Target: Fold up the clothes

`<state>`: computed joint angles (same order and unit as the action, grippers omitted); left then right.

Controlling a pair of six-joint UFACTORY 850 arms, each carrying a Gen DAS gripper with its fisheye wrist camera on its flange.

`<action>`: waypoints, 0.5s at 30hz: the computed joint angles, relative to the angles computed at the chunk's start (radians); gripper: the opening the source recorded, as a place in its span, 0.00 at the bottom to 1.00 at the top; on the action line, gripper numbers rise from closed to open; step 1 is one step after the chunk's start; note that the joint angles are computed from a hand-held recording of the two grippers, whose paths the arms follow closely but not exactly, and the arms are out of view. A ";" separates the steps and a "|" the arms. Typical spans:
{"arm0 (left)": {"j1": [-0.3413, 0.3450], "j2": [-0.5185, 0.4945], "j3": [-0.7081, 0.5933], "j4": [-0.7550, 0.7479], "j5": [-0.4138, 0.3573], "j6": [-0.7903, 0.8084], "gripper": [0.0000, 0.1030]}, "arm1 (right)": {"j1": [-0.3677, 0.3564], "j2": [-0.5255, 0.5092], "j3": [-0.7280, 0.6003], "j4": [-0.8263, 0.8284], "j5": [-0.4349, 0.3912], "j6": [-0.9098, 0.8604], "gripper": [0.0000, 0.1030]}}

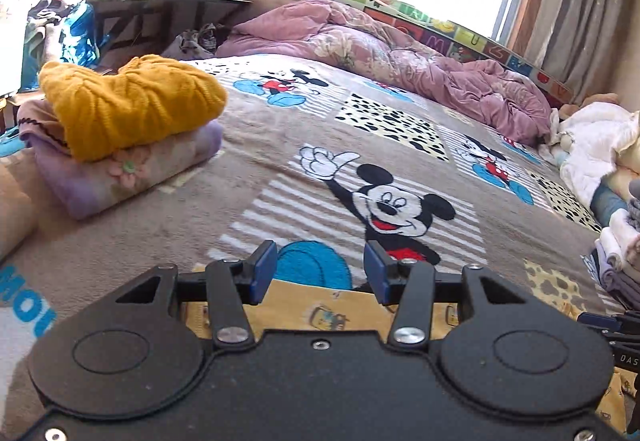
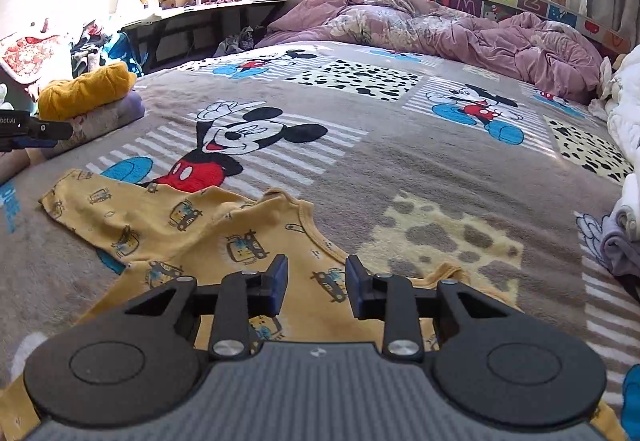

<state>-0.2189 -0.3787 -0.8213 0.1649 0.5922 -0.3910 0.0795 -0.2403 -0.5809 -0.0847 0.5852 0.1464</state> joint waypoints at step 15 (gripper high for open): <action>0.141 -0.179 -0.118 0.398 0.012 -0.456 0.39 | 0.028 -0.235 -0.260 -0.008 -0.073 0.434 0.21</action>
